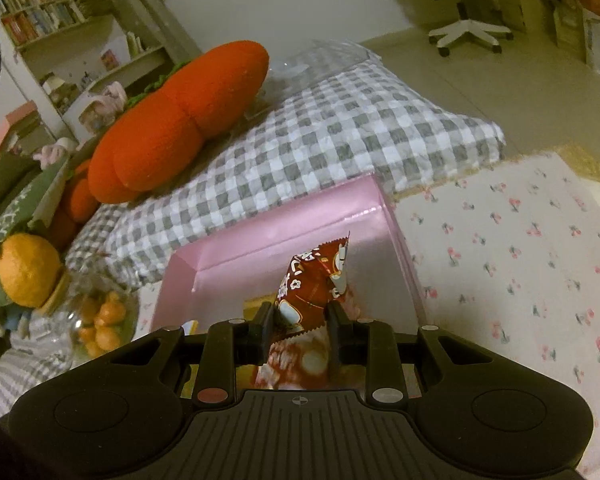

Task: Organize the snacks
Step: 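Carry both packets over the pink box and open both grippers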

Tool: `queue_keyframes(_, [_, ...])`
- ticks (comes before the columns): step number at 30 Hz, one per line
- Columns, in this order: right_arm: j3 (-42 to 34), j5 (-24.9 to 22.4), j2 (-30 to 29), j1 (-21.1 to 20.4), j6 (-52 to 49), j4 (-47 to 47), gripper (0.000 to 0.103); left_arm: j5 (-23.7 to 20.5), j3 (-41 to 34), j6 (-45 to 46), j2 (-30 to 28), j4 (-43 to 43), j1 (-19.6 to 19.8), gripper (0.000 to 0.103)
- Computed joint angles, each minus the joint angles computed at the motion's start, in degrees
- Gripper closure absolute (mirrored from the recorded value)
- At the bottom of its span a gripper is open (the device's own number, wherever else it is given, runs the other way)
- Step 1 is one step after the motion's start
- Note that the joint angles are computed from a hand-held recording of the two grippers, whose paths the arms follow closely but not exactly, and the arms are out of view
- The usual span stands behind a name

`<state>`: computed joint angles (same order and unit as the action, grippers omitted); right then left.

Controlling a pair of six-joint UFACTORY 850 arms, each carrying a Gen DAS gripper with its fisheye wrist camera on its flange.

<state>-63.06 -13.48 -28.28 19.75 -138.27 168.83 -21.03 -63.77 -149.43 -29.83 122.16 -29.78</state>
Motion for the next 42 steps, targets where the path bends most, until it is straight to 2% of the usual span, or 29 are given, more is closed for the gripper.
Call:
queue_keyframes(14, [-9.64, 3.85, -8.19, -1.26, -2.25, -2.50, 0.075, -0.86, -5.06, 0.06, -4.72, 4.32, 2.10, 0.061])
queue_keyframes(23, [-11.87, 5.30, -9.93, -1.06, -8.22, 2.17, 0.073, -0.79, -7.45, 6.08, -6.47, 0.01, 1.99, 0.059])
queue_keyframes(28, [-11.50, 4.69, -9.63, -1.19, -5.23, -0.84, 0.072, -1.05, -7.27, 4.68, -6.41, 2.64, 1.81, 0.047])
queue_keyframes(29, [-11.41, 4.80, -9.49, -1.27, -4.02, -1.93, 0.067, -1.18, -6.98, 3.89, -6.21, 3.75, 1.75, 0.038])
queue_keyframes(31, [-10.93, 4.49, -9.07, -1.35, -3.73, -1.70, 0.057, -1.47, -7.03, 4.28, -6.23, 3.77, 1.57, 0.034])
queue_keyframes(33, [-10.42, 4.24, -8.57, -1.42, -4.25, -1.05, 0.054, -1.53, -7.32, 6.10, -6.28, 2.20, 1.33, 0.029])
queue_keyframes(36, [-9.75, 4.51, -7.75, -1.49, -4.94, 0.06, 0.050, -1.71, -7.01, 6.17, -5.86, 2.40, 1.10, 0.024])
queue_keyframes(42, [-7.53, 4.64, -5.31, -1.42, -6.36, 1.81, 0.043, -1.63, -5.43, 7.82, -4.08, 0.93, 0.44, 0.022])
